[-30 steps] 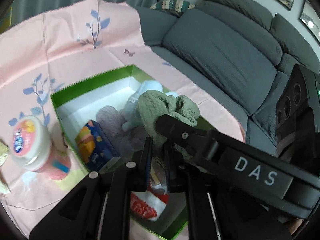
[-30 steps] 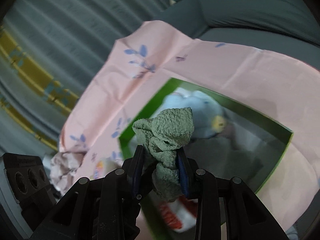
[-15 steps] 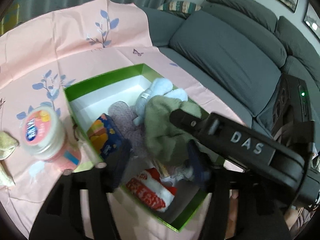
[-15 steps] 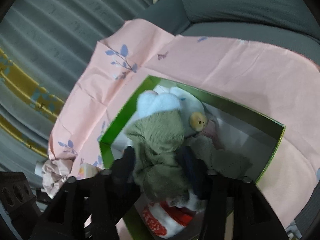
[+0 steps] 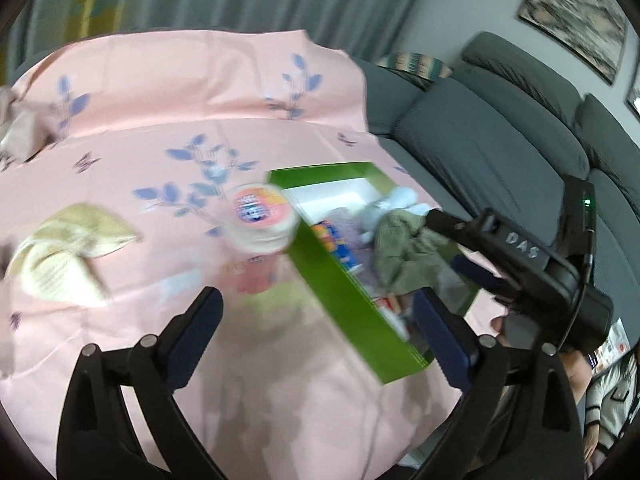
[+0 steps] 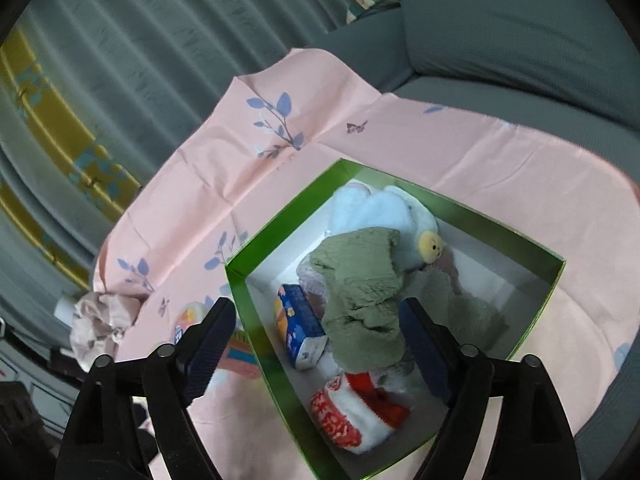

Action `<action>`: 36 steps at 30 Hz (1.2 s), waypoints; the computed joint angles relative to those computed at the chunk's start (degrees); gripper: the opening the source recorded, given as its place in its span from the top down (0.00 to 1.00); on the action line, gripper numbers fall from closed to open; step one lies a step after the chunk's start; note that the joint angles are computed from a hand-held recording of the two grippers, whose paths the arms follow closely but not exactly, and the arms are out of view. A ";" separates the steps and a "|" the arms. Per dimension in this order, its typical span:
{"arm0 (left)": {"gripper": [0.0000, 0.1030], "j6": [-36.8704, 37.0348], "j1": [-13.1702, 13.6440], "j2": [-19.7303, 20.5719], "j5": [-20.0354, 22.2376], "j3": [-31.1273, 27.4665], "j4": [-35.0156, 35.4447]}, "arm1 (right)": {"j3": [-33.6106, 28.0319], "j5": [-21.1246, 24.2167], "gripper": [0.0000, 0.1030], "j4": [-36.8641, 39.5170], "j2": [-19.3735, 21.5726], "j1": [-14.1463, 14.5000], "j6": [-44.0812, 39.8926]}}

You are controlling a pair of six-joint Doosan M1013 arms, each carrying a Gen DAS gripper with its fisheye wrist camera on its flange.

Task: Organize soft objects
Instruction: 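Return the right tool to the cream towel on the sheet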

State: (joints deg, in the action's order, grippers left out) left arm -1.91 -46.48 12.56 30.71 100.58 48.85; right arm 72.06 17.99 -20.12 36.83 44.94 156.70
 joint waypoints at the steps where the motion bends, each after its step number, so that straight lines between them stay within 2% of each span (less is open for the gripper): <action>1: 0.07 -2.09 -0.06 -0.80 0.69 1.01 0.84 | -0.36 0.71 0.12 -1.73 0.07 0.31 0.96; 6: 0.07 -13.10 -0.58 -4.83 6.16 6.35 4.80 | -3.47 5.77 0.12 -5.74 1.25 1.76 0.90; 8: 0.07 -15.61 -0.62 -6.10 7.16 8.33 4.43 | -4.46 7.54 0.12 -7.37 1.67 2.35 1.31; 11: 0.07 -20.05 -0.29 -8.20 6.35 12.03 3.97 | -5.72 9.25 0.12 -9.28 2.18 3.14 0.90; 14: 0.07 -26.45 -0.16 -8.83 9.75 14.07 5.99 | -6.73 10.38 0.12 -12.29 2.55 4.05 1.86; 16: 0.07 -27.18 0.17 -8.82 12.51 14.47 4.76 | -7.26 10.72 0.12 -14.38 2.78 4.73 2.50; 19: 0.07 -26.39 1.10 -9.12 13.82 14.85 2.06 | -8.20 10.79 0.12 -15.49 3.17 5.66 0.93; 23: 0.07 -26.14 1.82 -9.64 17.25 15.02 -0.09 | -9.09 9.12 0.12 -13.83 3.51 6.59 -2.80; 26: 0.07 -27.52 1.93 -10.45 18.67 15.80 0.29 | -9.84 5.70 0.12 -5.79 3.85 6.93 -11.55; 28: 0.07 -27.43 2.25 -10.66 19.58 15.97 -0.48 | -11.02 3.96 0.12 5.18 4.49 7.02 -22.01; 30: 0.07 -27.46 2.79 -11.01 19.71 16.31 -1.71 | -13.10 4.38 0.12 17.80 5.66 7.06 -33.73; 32: 0.08 -28.03 3.29 -11.56 19.24 16.90 -2.47 | -16.87 8.26 0.12 26.62 7.60 7.27 -41.17; 36: 0.09 -28.40 4.05 -12.25 18.87 17.42 -4.23 | -30.09 20.04 0.12 33.44 14.55 7.96 -48.09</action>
